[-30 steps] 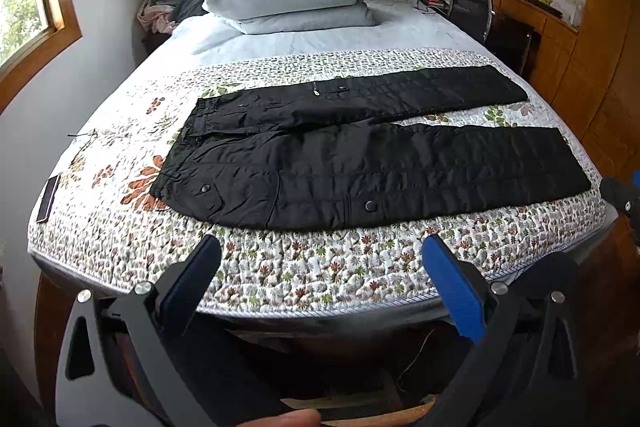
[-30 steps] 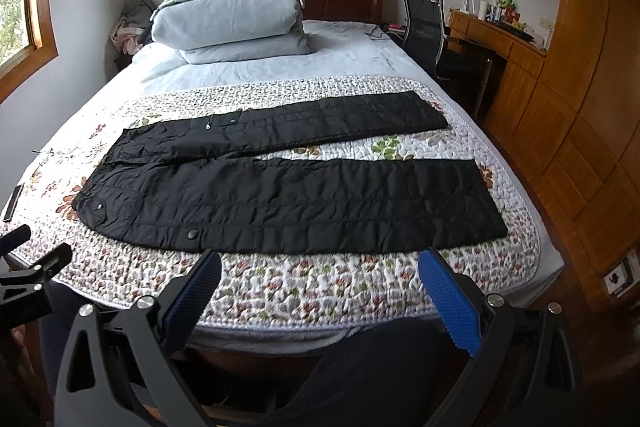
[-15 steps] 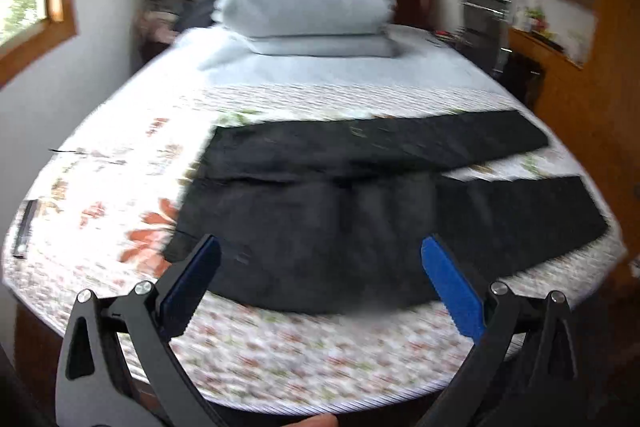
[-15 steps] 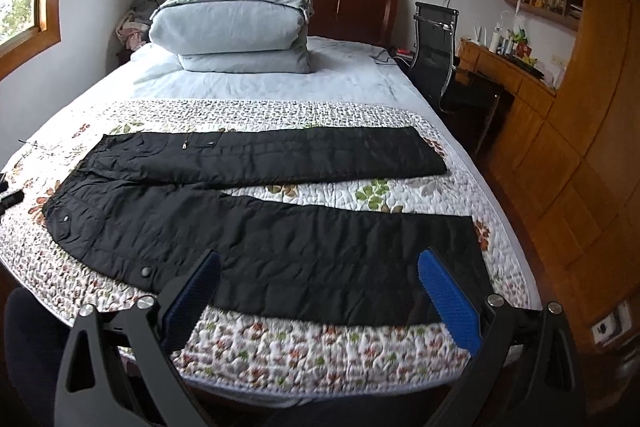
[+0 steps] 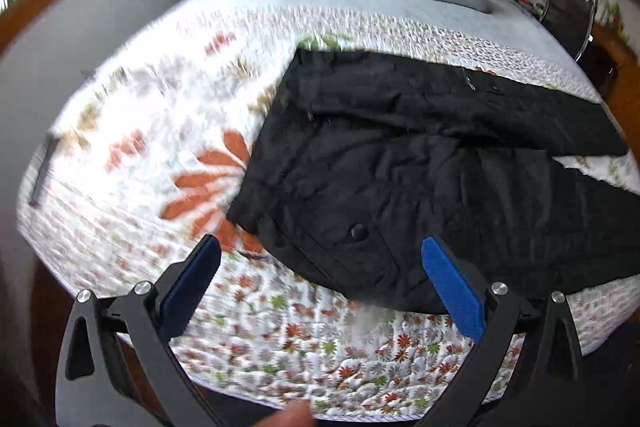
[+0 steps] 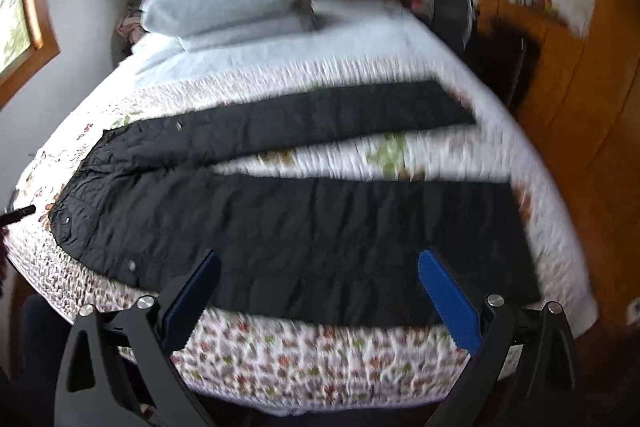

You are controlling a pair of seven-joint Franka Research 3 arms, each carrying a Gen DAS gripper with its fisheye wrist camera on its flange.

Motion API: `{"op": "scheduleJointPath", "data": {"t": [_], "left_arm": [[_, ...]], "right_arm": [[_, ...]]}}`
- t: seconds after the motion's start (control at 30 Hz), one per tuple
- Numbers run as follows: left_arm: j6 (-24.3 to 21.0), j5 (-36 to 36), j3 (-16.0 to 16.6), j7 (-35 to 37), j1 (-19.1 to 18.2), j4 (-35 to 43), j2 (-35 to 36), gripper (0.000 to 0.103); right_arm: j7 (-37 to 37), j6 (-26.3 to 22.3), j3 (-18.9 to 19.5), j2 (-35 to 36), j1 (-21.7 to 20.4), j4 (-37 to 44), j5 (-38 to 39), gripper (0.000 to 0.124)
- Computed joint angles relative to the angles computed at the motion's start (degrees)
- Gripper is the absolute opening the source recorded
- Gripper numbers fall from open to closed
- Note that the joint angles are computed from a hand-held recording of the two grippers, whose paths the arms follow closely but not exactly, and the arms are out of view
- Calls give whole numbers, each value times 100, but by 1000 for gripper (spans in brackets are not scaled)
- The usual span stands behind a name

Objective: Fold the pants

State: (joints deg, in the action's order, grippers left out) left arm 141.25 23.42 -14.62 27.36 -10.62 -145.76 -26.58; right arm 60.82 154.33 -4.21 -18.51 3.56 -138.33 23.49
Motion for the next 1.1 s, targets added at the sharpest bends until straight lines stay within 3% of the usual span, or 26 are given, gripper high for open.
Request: {"op": "scheduleJointPath", "data": {"t": [0.13,0.17,0.2,0.23,0.3,0.4,0.53,0.7,0.77,0.87,0.9,1.0,1.07,1.1], "left_arm": [[442,-341,350,545,-91,-365,10,100],[515,-326,352,618,-46,-411,13,100],[569,-287,346,663,21,-469,5,100],[681,-295,389,701,87,-545,18,100],[903,-547,589,909,80,-650,110,100],[1172,-1267,972,1416,-33,-755,288,100],[1267,-1941,1156,1825,6,-830,448,100],[1415,-2436,1165,2112,163,-815,712,100],[1566,-2737,1235,2165,164,-871,707,100],[1828,-3257,1427,2406,81,-981,673,100],[1867,-3345,1447,2466,78,-993,685,100],[1839,-3562,1535,2777,79,-909,854,99],[1851,-3999,1703,3049,15,-830,1025,99],[1738,-4046,1618,2965,82,-727,1028,99]], "right_arm": [[-123,-765,-565,756,-367,684,414,98],[-113,-1007,-687,981,-523,916,577,93],[-17,-1410,-833,1310,-735,1251,738,76],[50,-1763,-898,1574,-906,1512,811,69],[238,-2258,-985,2102,-1253,1942,956,70],[426,-2526,-959,2587,-1706,2268,1445,82],[318,-2633,-782,2867,-2183,2343,2208,81],[134,-2562,-630,3050,-2409,2398,2690,80],[-34,-2488,-573,2977,-2437,2360,2864,74],[-266,-2436,-529,2836,-2402,2255,3062,48],[-288,-2496,-534,2869,-2414,2275,3144,47],[-480,-2780,-499,3052,-2477,2403,3455,48],[-718,-2938,-458,3114,-2589,2408,4044,60],[-721,-2949,-447,3156,-2595,2424,4183,62]]}}
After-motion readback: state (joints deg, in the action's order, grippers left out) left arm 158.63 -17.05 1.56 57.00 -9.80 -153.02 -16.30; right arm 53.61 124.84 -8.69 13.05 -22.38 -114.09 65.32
